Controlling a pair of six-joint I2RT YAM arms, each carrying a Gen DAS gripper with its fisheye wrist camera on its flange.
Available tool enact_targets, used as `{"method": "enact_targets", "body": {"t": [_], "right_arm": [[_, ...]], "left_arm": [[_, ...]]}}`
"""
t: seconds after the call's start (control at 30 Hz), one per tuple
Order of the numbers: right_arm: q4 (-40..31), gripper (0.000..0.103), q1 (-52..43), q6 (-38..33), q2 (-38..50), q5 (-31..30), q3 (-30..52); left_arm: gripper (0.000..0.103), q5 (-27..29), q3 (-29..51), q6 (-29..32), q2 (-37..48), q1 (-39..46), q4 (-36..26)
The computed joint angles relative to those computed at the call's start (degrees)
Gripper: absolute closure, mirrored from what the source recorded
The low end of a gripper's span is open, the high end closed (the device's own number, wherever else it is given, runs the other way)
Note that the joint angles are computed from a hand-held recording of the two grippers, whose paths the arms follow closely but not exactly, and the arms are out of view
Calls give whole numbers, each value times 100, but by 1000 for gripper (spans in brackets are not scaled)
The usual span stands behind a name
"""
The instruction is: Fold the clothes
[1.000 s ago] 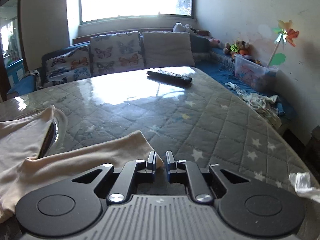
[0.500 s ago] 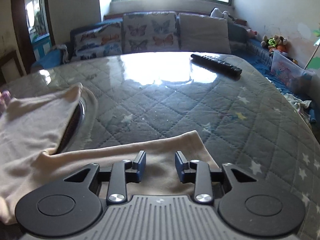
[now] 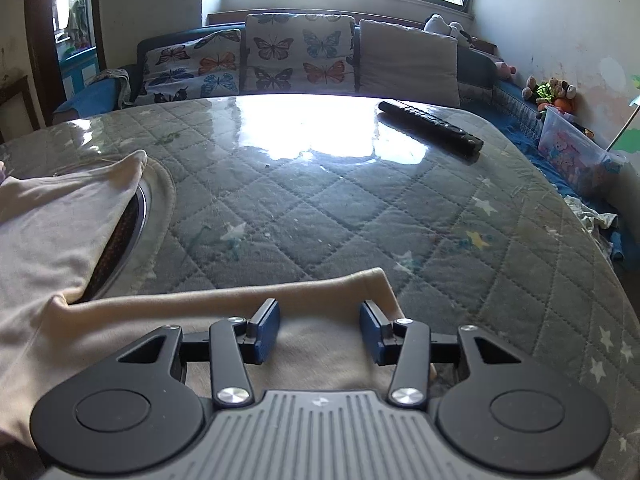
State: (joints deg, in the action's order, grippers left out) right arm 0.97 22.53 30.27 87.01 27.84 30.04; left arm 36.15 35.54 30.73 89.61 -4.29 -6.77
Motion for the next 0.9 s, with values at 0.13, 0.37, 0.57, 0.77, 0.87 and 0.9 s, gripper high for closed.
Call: {"method": "enact_targets", "body": {"t": [0.13, 0.37, 0.57, 0.77, 0.87, 0.9], "right_arm": [[-276, 59, 32, 0, -92, 55, 89], [-359, 59, 240, -340, -17, -67, 554], [-133, 53, 438, -676, 666, -341, 1323], [34, 53, 518, -1011, 1527, -710, 2169], [32, 53, 490, -1132, 1892, -837, 2573], [21, 53, 474, -1174, 2039, -883, 2743]], "left_arm": [[68, 73, 71, 30, -107, 149, -91], [66, -151, 717, -473, 241, 768, 278], [67, -658, 1559, -849, 1213, 1016, 346], [67, -695, 1869, -897, 1433, 1169, 279], [67, -748, 2088, -987, 1500, 1117, 352], [67, -829, 2210, -1050, 1578, 1071, 383]]}}
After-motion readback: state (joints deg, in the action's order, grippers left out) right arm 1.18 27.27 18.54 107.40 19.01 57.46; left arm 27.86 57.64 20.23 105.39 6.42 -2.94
